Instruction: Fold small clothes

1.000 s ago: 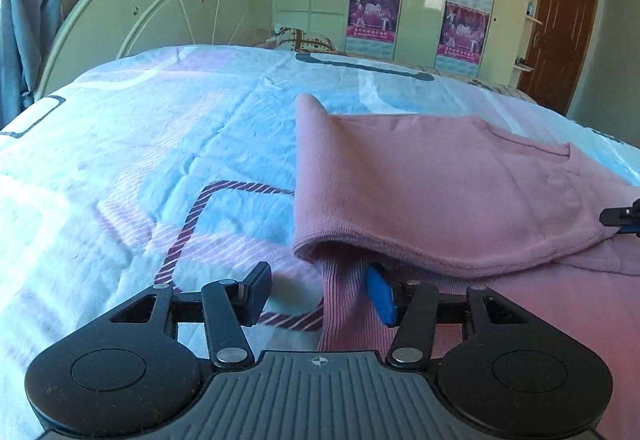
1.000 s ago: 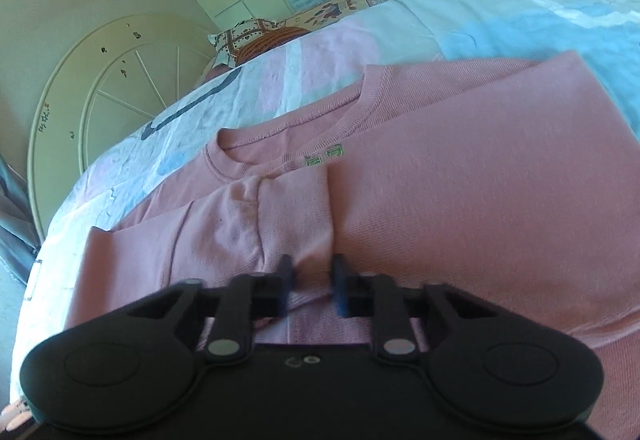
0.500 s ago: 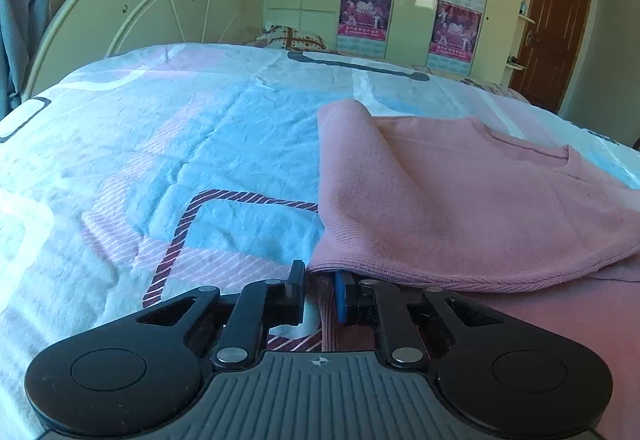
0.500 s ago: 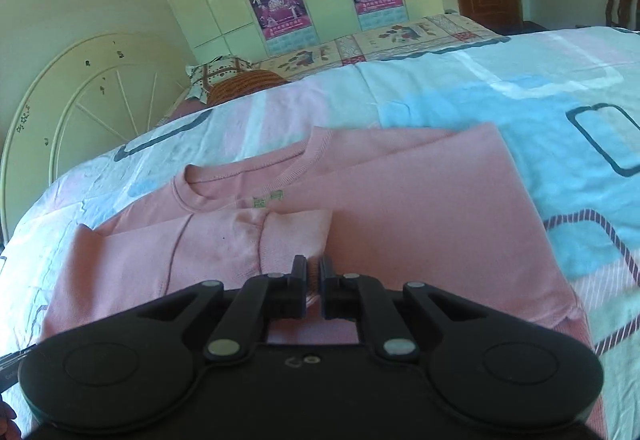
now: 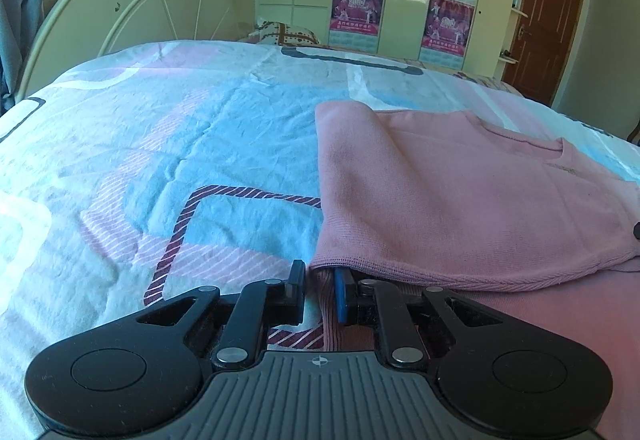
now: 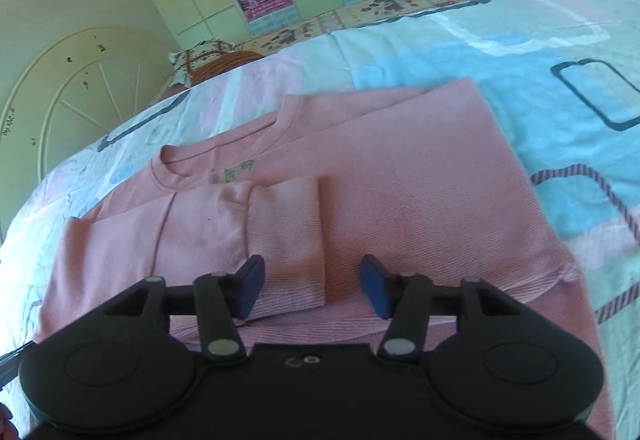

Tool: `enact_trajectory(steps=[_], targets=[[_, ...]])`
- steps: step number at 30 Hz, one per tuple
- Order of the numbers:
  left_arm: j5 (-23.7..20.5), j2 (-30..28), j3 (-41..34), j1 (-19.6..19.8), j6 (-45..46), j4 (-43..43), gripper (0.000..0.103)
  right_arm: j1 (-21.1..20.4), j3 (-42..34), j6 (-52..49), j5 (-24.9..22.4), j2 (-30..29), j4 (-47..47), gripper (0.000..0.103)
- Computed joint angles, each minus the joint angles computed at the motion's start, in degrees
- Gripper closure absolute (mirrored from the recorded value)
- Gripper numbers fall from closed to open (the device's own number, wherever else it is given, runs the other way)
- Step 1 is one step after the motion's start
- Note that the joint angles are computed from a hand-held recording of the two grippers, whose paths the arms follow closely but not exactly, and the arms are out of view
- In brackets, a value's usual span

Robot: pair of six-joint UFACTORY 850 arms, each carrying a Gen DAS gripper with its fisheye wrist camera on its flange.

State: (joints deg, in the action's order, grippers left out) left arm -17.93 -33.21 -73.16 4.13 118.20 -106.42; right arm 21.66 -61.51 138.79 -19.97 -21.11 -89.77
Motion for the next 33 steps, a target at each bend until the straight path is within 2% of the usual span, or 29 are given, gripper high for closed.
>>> enact_trajectory(steps=[1,3,7,10,11,13,15,16,18,20,22,24,26,27,28,30,32,33], targets=[[0.0,0.0,0.0,0.0,0.6,-0.4,0.089,-0.3,0.1,0.7,1.3,-0.2,-1.2,0.098],[0.0,0.0,0.1,0.0,1.1,-0.6,0.089,-0.6,0.2,0.0,2.2,-0.2,-1.2,0.098],[-0.3,0.0,0.2,0.1,1.6,-0.6,0.089,1.2,1.8,1.0,-2.1,2.0,-3.2,0.098],[-0.4,0.8,0.3,0.7,-4.0,6.7,0.088,0.8,-0.2,-11.5,-1.6,0.1,8.6,0.096],[-0.9,1.5,0.8,1.1,-5.0,7.2,0.088,0.8,-0.4,-12.8,-2.2,0.2,10.5,0.087],[-3.8,3.9,2.6,2.2,-0.9,1.4,0.088,2.6,-0.9,-14.5,-8.2,0.8,10.6,0.07],[-6.5,4.3,2.2,2.1,-1.3,0.5,0.088,3.4,-0.1,-12.2,-9.2,2.0,4.3,0.069],[-7.0,3.4,0.8,1.5,-4.4,2.8,0.088,3.2,-0.3,-11.6,-7.9,2.0,2.4,0.073],[-7.7,0.7,-2.6,0.3,-14.3,11.7,0.088,2.7,-2.1,-15.5,-5.5,0.6,4.5,0.078],[-6.1,-2.6,-5.6,-0.9,-24.6,22.0,0.088,2.1,-4.6,-26.6,-4.2,-1.9,14.6,0.083],[-6.9,-3.3,-6.3,-0.5,-26.9,23.5,0.088,1.7,-6.0,-35.6,-5.3,-3.2,23.2,0.079],[-6.7,-2.8,-6.4,-0.5,-27.7,22.4,0.088,1.9,-6.1,-35.3,-7.0,-2.5,22.2,0.076],[-5.7,-3.3,-7.3,-1.0,-23.7,18.4,0.079,1.9,-5.2,-28.2,-6.5,-1.7,13.6,0.075],[-5.1,-4.4,-8.8,-1.5,-25.1,19.6,0.063,1.6,-6.0,-26.7,-5.9,-2.3,11.5,0.075],[-4.1,-5.4,-10.2,-2.0,-28.2,22.4,0.054,1.2,-7.3,-26.9,-5.3,-3.2,11.3,0.075],[-2.3,-7.3,-12.4,-2.8,-28.9,24.9,0.053,0.3,-10.5,-31.8,-3.2,-5.6,14.6,0.077],[-2.7,-7.3,-12.8,-2.6,-29.2,26.9,0.053,-0.1,-14.1,-42.8,-6.1,-9.3,24.4,0.079],[-3.3,-6.9,-12.9,-2.3,-29.8,27.1,0.053,-0.5,-14.1,-45.4,-6.1,-9.1,26.7,0.08]])
